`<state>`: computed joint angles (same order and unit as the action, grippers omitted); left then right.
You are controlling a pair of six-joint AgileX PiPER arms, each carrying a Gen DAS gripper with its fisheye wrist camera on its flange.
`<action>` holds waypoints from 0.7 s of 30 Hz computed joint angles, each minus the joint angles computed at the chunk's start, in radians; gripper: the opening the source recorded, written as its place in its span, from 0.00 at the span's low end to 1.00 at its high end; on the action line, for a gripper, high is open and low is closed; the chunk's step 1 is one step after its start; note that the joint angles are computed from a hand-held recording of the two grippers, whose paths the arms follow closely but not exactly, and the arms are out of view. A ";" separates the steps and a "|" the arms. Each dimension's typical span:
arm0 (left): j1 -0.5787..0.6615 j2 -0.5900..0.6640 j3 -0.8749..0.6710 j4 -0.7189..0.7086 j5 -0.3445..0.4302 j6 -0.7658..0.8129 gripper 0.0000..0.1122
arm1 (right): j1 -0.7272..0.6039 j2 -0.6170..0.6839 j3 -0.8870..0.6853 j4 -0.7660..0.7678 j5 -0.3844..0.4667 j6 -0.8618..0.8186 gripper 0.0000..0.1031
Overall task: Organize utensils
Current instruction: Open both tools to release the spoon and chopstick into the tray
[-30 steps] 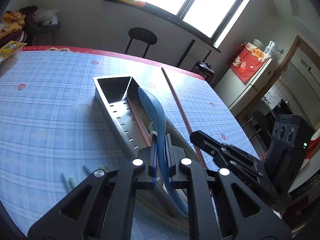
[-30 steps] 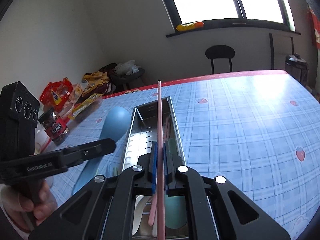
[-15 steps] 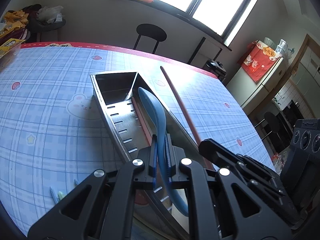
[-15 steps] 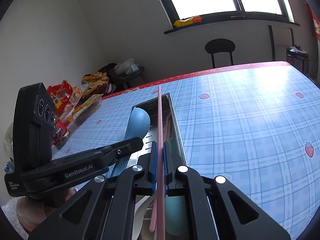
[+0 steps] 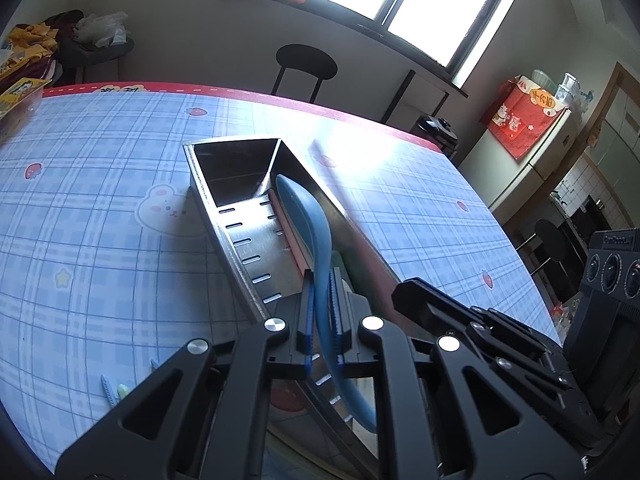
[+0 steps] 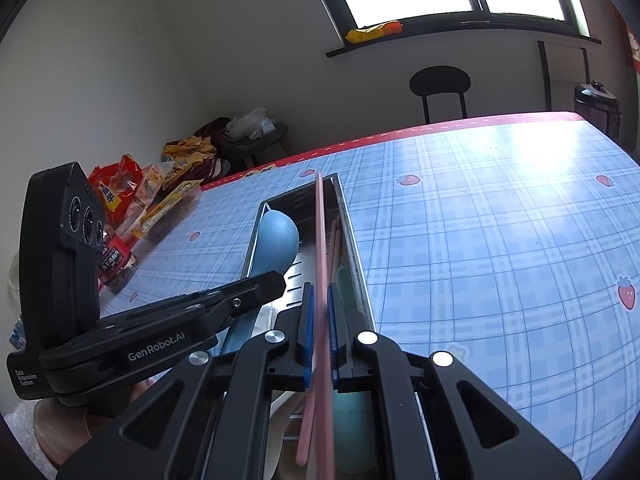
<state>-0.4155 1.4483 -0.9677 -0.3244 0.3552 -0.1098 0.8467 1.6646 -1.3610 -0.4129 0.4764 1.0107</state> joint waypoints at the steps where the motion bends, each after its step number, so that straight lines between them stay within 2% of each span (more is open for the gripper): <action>1: -0.004 -0.003 -0.004 0.025 -0.001 -0.019 0.20 | 0.001 0.001 -0.003 0.001 0.003 0.001 0.09; 2: -0.001 -0.010 -0.008 0.021 0.000 -0.011 0.27 | 0.003 0.000 -0.005 -0.006 0.009 0.011 0.12; 3: 0.005 -0.024 -0.001 0.013 -0.002 -0.001 0.38 | 0.011 0.000 -0.014 -0.033 0.029 0.041 0.21; 4: 0.010 -0.041 0.002 0.025 -0.005 -0.017 0.41 | 0.019 -0.003 -0.017 -0.068 0.040 0.076 0.36; 5: 0.024 -0.065 0.005 0.006 -0.002 0.008 0.43 | 0.029 -0.011 -0.013 -0.114 0.043 0.118 0.46; 6: 0.037 -0.090 0.006 -0.007 0.005 0.034 0.49 | 0.046 -0.019 -0.010 -0.191 0.057 0.185 0.62; 7: 0.043 -0.111 0.006 0.010 0.011 0.028 0.55 | 0.063 -0.024 -0.009 -0.256 0.074 0.238 0.70; 8: 0.048 -0.144 0.007 0.064 0.020 -0.005 0.56 | 0.077 -0.026 -0.011 -0.307 0.093 0.273 0.74; 10: 0.067 -0.201 0.011 0.121 0.045 -0.024 0.72 | 0.105 -0.024 -0.021 -0.377 0.134 0.313 0.86; 11: 0.085 -0.239 0.017 0.132 0.061 -0.014 0.75 | 0.113 -0.024 -0.022 -0.395 0.141 0.321 0.87; 15: 0.183 -0.356 0.037 0.096 0.143 0.079 0.77 | 0.131 -0.023 -0.024 -0.417 0.164 0.322 0.89; 17: 0.259 -0.424 0.060 0.043 0.183 0.155 0.83 | 0.138 -0.020 -0.030 -0.426 0.177 0.318 0.89; 21: 0.433 -0.529 0.096 -0.087 0.293 0.331 0.84 | 0.181 -0.031 -0.030 -0.458 0.238 0.315 0.90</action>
